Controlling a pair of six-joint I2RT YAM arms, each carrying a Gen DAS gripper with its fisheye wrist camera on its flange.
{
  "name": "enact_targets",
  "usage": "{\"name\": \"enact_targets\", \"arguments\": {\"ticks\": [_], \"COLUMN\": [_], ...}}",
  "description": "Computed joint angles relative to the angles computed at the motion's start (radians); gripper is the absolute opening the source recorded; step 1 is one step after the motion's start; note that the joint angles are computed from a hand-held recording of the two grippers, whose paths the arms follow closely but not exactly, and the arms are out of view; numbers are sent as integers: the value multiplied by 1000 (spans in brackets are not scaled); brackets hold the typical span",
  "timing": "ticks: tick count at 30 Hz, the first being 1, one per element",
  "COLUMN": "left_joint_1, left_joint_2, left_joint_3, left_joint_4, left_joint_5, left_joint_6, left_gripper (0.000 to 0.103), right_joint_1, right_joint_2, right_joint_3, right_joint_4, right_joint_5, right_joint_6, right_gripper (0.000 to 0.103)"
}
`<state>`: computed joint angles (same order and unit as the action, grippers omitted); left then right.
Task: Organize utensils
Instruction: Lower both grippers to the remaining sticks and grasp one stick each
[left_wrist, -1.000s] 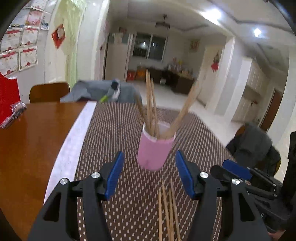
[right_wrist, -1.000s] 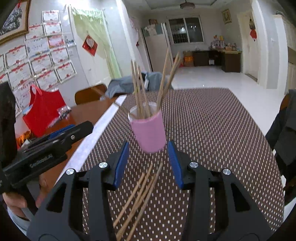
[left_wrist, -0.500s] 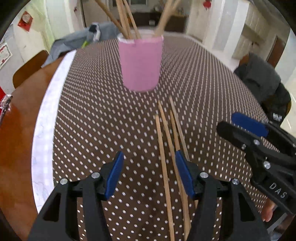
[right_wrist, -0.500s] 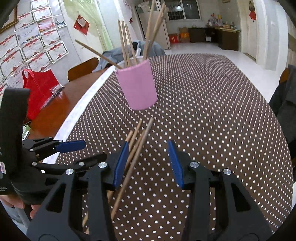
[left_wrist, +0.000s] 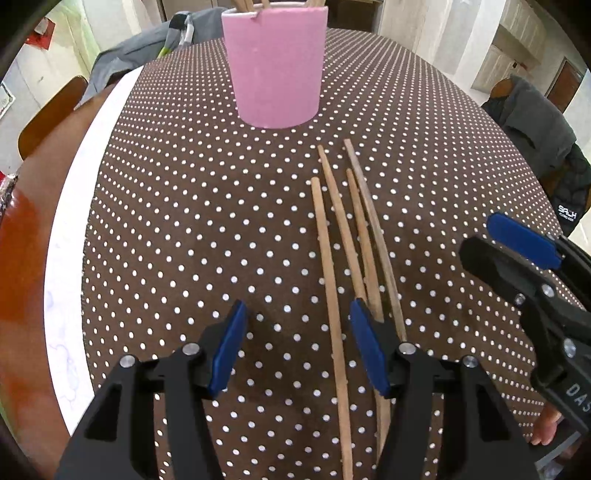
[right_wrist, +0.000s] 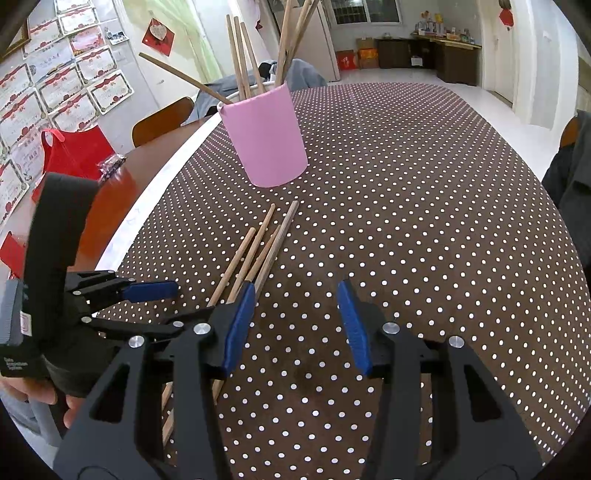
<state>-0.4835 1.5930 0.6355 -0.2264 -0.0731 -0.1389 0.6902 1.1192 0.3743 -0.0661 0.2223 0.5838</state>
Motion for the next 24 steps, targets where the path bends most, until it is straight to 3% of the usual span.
{"name": "enact_targets", "arguments": {"ticks": [5,7,12,15,24], "left_joint_1": [0,-2,52,80,113], "left_joint_2": [13,21,14,9,3], "left_joint_3": [8,14,7,-2,-20], "left_joint_4": [24,35,53,65,96], "left_joint_5": [-11,-21,-8,11,50], "left_joint_6": [-13,-29,-29,-23,-11], "left_gripper": [57,50,21,12,10], "right_joint_1": [-10,-21,-39,-38,10], "right_joint_2": [42,66,139,201,340], "right_joint_3": [19,30,72,113,219], "right_joint_4": [4,7,4,-8,-60], "right_joint_5": [-13,-31,-66,-81,-14], "right_joint_6": [-10,-15,-20,-27,-32], "right_gripper": [47,47,47,47,47]}}
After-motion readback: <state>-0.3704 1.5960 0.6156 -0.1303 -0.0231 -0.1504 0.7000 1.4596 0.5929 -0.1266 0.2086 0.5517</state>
